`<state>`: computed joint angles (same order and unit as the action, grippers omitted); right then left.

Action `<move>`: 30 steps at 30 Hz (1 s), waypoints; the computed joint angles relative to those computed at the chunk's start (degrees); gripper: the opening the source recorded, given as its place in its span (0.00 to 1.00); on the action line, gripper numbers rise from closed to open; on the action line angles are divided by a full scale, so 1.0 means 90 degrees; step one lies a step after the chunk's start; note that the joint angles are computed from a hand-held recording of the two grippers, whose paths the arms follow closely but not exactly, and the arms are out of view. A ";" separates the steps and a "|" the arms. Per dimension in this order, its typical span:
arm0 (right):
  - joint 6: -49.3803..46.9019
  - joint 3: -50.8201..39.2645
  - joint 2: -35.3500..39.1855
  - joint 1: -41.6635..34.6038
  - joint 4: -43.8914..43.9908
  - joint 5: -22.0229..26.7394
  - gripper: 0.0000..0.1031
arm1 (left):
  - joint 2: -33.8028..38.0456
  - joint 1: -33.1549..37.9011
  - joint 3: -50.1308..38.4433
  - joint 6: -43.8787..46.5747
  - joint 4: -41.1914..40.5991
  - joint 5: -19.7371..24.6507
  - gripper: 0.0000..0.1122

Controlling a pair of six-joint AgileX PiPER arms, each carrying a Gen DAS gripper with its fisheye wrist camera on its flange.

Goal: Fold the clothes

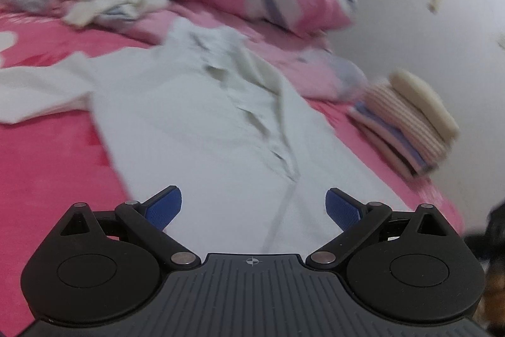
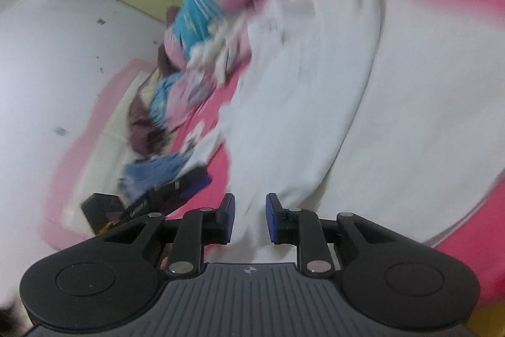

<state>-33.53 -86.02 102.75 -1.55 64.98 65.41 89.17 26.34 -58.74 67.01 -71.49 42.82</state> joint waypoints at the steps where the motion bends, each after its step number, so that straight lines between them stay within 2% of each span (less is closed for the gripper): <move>1: -0.0202 0.0050 -0.0380 -0.0062 -0.0318 -0.0309 0.22 | 0.0020 -0.0132 -0.0032 0.0042 0.0064 0.0015 0.88; 4: -0.1013 0.0359 -0.1605 -0.0144 -0.1156 -0.1581 0.23 | 0.0114 -0.0572 -0.0109 0.0144 0.0335 -0.0060 0.88; 6: -0.1573 0.0614 -0.2143 -0.0124 -0.1334 -0.2091 0.25 | 0.0153 -0.0909 -0.0120 0.0042 0.0714 -0.0374 0.86; 7: -0.1855 0.0719 -0.2266 -0.0156 -0.1211 -0.2128 0.27 | 0.0174 -0.1096 -0.0117 -0.0047 0.0961 -0.0596 0.83; 9: -0.2149 0.0924 -0.2211 -0.0117 -0.0908 -0.1978 0.28 | 0.0175 -0.1353 -0.0058 -0.0208 0.1389 -0.0941 0.60; 11: -0.2417 0.1124 -0.2129 -0.0054 -0.0641 -0.1840 0.28 | 0.0209 -0.1477 -0.0062 -0.0447 0.1762 -0.1074 0.55; 13: -0.2518 0.1414 -0.1875 0.0289 -0.0533 -0.2031 0.28 | 0.0201 -0.1525 -0.0034 -0.0489 0.1927 -0.1173 0.49; 16: -0.2936 0.1790 -0.1495 0.0672 -0.0038 -0.2317 0.28 | 0.0124 -0.1613 0.0048 -0.0445 0.2052 -0.1473 0.31; 18: -0.3184 0.1996 -0.1311 0.0790 0.0353 -0.2435 0.28 | 0.0106 -0.1718 0.0056 -0.0616 0.2284 -0.1709 0.15; 21: -0.3269 0.2180 -0.1111 0.0776 0.0899 -0.2393 0.28 | 0.0000 -0.1854 0.0131 -0.0668 0.2439 -0.2002 0.08; 25: -0.3279 0.2258 -0.0848 0.0615 0.1555 -0.2267 0.28 | -0.0232 -0.2033 0.0277 -0.0524 0.2446 -0.2404 0.05; 27: -0.3361 0.2409 -0.0880 0.0515 0.1792 -0.2271 0.28 | -0.0534 -0.2148 0.0457 0.0152 0.1874 -0.2748 0.05; 30: -0.3491 0.2650 -0.0904 0.0299 0.2146 -0.2180 0.28 | -0.1034 -0.2424 0.0676 0.1823 0.0539 -0.2907 0.05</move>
<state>-64.95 -62.17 94.61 1.13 84.29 45.79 79.87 4.53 -52.65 83.42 -66.63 16.66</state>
